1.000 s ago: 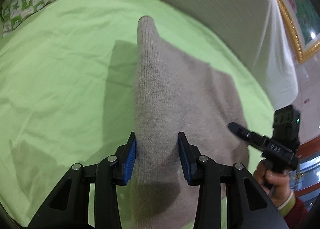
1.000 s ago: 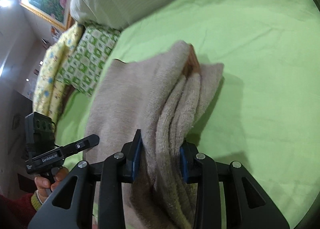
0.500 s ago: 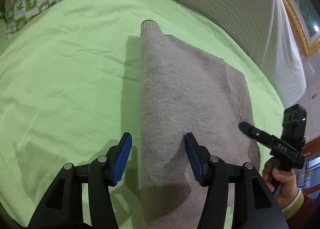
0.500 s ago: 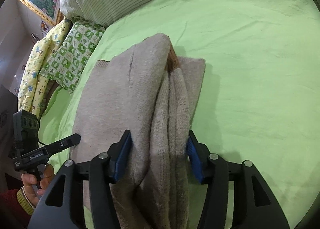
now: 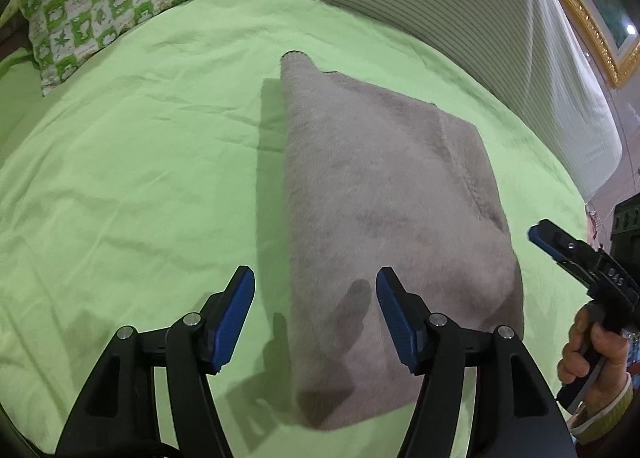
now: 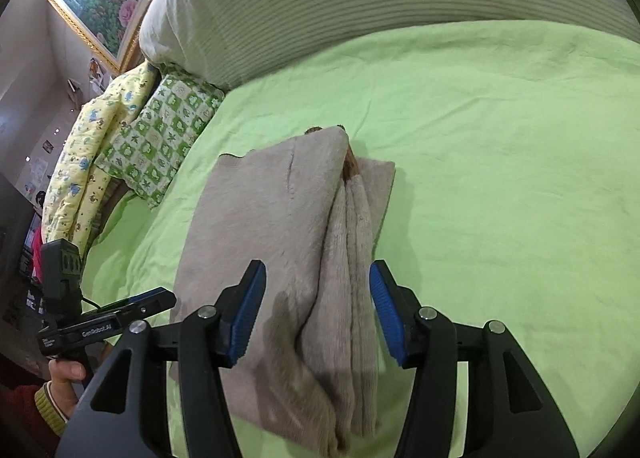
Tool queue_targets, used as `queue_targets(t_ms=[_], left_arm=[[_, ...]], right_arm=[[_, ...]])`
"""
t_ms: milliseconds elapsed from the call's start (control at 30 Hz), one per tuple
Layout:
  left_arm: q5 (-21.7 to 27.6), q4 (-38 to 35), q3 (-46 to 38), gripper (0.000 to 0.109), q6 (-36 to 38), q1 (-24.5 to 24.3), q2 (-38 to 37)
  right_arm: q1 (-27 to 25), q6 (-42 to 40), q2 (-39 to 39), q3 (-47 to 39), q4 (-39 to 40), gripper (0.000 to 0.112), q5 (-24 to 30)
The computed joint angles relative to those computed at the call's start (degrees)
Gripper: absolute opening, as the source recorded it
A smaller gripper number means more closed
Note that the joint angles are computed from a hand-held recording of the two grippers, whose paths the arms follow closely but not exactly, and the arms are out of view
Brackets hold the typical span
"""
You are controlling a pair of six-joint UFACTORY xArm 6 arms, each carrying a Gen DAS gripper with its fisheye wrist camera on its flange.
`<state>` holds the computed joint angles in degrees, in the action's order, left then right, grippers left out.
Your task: Fold small clothes
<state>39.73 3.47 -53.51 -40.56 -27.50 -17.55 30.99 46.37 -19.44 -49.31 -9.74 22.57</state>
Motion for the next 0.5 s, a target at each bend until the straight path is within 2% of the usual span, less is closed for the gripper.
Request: queue_targets(t_ms=[233,500], left_arm=[[2.8,-0.2,4.6,0.064,-0.8,-1.4,-6.0],[4.5,7.1,6.9,0.070,-8.0,-4.6,-10.1]], right_arm=[[3.0,9.3,-4.5,3.4,-9.0,0.056,4.2],[6.5,17.3,-8.9,6.4,-15.5,0.056,8.0]])
